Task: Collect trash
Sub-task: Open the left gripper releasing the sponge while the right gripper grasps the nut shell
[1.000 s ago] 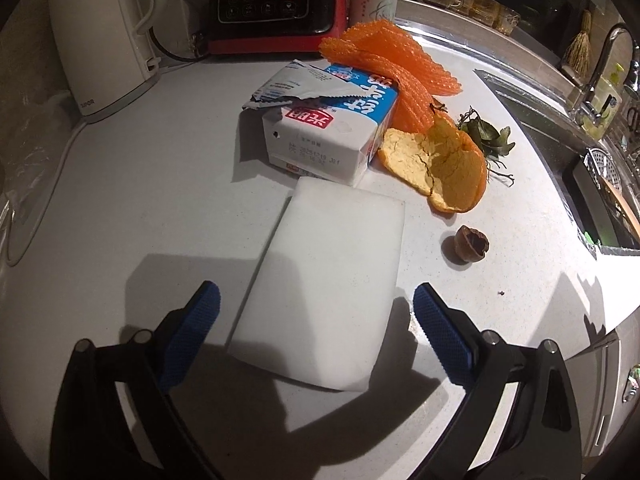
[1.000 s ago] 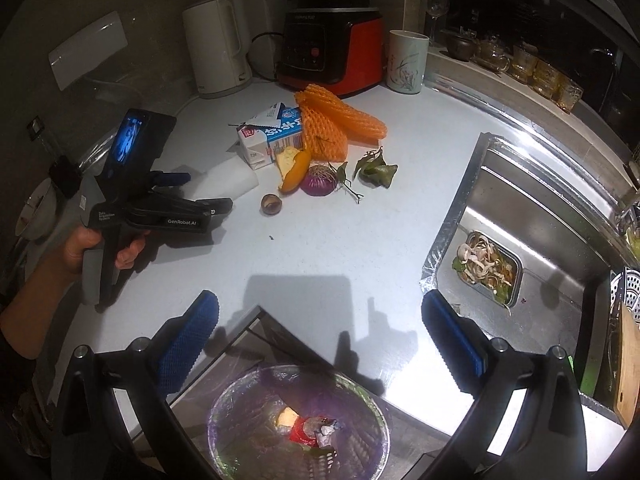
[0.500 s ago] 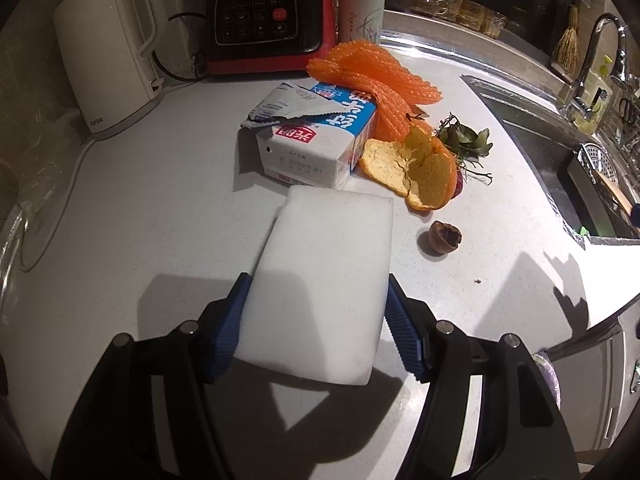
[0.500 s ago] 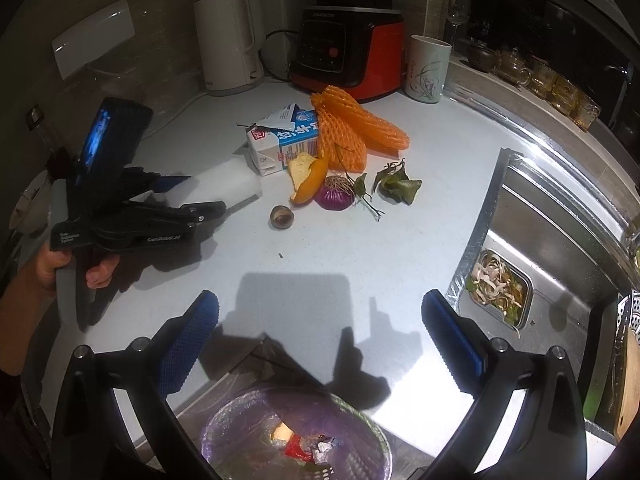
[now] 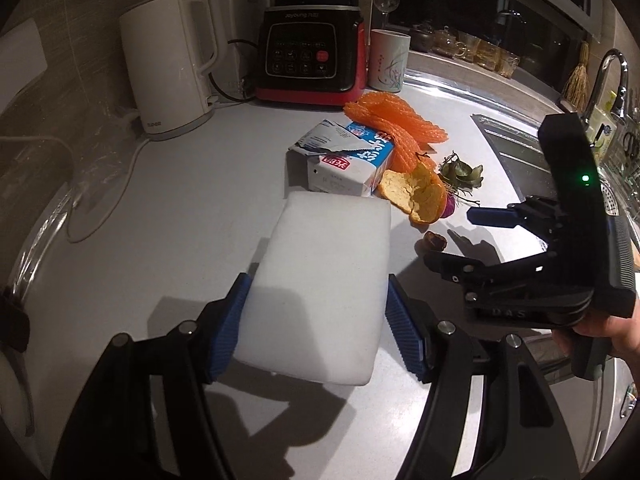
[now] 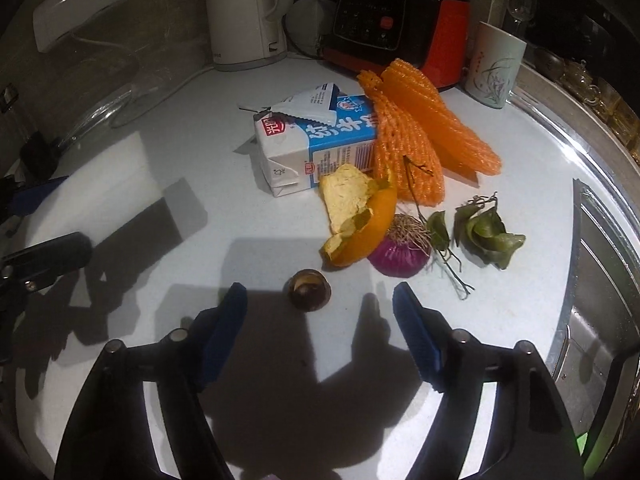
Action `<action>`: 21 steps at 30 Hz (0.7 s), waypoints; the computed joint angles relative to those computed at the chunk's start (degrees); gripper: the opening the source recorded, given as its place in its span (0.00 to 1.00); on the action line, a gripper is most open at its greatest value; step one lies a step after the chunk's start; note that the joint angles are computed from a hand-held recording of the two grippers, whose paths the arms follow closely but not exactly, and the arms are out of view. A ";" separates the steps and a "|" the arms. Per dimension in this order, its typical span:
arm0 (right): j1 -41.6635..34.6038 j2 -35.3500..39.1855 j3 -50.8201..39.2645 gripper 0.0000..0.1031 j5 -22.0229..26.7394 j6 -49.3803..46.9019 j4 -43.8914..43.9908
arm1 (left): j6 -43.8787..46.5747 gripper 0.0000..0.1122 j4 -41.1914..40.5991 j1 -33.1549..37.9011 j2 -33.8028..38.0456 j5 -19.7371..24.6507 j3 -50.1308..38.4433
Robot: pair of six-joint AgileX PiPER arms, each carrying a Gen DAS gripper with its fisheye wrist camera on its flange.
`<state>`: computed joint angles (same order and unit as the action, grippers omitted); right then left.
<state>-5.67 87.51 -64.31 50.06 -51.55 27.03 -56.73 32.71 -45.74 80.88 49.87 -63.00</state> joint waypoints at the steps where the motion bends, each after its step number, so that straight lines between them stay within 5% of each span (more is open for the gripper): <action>1: 0.49 0.53 -0.01 0.61 -0.40 0.26 -0.18 | -0.21 0.57 -0.04 0.05 -0.45 0.27 0.27; 7: 1.14 1.78 0.02 0.24 -0.79 0.71 -1.21 | -2.82 0.57 0.66 -0.49 -2.43 1.13 1.83; 13: -2.45 0.10 -0.06 0.24 3.13 -1.79 1.09 | -4.50 0.55 1.41 -2.71 -1.76 2.32 1.05; 21: -16.61 -9.05 1.07 0.24 16.51 -13.77 5.82 | -9.11 0.50 4.34 -8.42 -0.82 6.18 -0.43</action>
<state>-22.28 78.46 -63.23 66.57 -65.32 32.85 -65.85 37.05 -54.16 80.06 56.05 -63.43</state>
